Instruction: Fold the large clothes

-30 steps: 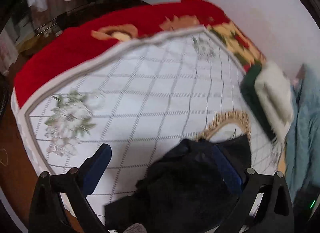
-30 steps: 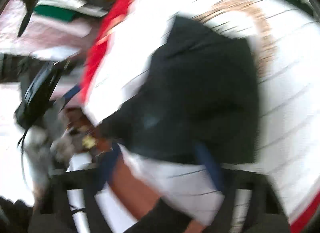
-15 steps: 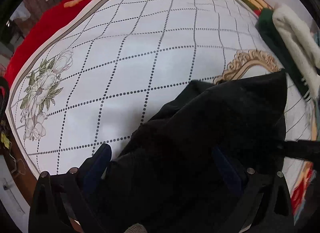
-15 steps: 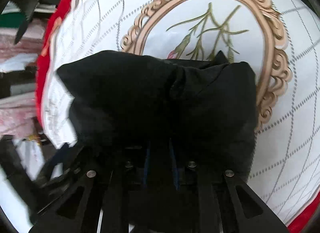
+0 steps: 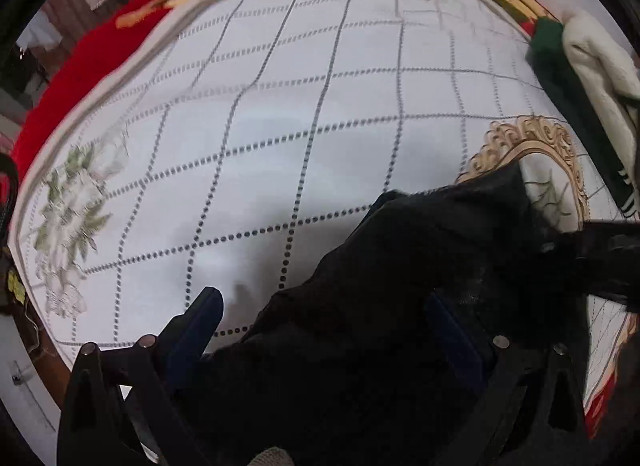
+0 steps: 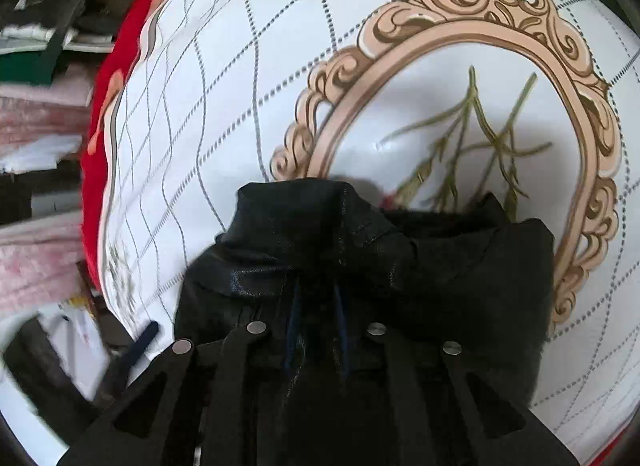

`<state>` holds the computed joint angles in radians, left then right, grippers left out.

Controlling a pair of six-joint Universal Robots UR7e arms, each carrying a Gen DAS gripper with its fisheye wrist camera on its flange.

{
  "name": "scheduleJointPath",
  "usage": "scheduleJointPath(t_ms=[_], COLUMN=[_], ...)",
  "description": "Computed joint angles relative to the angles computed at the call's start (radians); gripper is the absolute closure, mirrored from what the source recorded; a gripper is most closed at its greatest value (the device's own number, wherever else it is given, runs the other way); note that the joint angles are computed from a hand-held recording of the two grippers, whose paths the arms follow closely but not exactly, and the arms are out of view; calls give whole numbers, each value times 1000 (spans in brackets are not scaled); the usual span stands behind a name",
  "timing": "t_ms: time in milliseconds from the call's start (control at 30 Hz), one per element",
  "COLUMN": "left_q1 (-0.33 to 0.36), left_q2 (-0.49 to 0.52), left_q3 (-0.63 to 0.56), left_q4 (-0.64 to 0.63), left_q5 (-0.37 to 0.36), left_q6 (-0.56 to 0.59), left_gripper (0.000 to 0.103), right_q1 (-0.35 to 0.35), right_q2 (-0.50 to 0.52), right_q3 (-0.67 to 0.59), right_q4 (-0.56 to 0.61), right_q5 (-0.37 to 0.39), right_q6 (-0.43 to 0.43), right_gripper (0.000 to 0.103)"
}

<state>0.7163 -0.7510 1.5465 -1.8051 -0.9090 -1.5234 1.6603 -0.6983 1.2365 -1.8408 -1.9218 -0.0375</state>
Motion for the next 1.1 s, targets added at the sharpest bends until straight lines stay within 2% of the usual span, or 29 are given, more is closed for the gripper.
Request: scheduleJointPath(t_ms=[67,167,200,233,267,300,433,500,600,667,733,767,800,867,933,967,1033,1100], left_q1=[-12,-74,-90,-109,-127,-146,-219,-239,-242,-244,-241,-238,-234,-232,-227,-222,-220,-217], left_q2=[-21,-70,-85,-104,-118,-133,-173,-174,-163,-162,-158,-159,-159,-160,-162,-165,-177,-185], left_q3=[23,53,67,89,106,126,216,255,315,357,407,423,444,451,443,442,456,469], left_q4=[-19,13,7,-9,-14,-17,-69,-110,-220,-294,-383,-406,-440,-439,-413,-405,-421,-436], left_q5=[4,49,52,49,40,27,-11,-21,-35,-33,-20,-18,-3,26,52,54,62,64], left_q6=[-37,-152,-182,-222,-267,-323,-543,-622,-669,-689,-695,-696,-694,-685,-659,-649,-638,-622], left_gripper=[0,0,0,0,0,0,0,0,0,0,1,1,1,1,1,1,1,1], right_q1=[8,-2,-9,-16,-26,-40,-119,-168,-255,-299,-333,-333,-321,-304,-303,-313,-347,-357], right_q2=[-16,-116,-159,-200,-233,-273,-367,-386,-369,-325,-283,-257,-233,-197,-167,-153,-127,-112], right_q3=[-5,72,109,144,169,203,258,282,290,273,258,242,227,196,156,133,87,71], right_q4=[20,-19,-50,-77,-92,-109,-106,-114,-91,-38,8,34,46,73,132,189,354,439], right_q5=[14,111,152,184,214,252,321,297,323,378,492,518,507,510,552,619,802,876], right_q6=[-24,-77,-94,-111,-128,-145,-158,-126,-107,-116,-163,-191,-209,-225,-233,-253,-320,-377], right_gripper=[86,77,56,29,21,18,18,18,18,18,20,23,23,23,30,31,32,32])
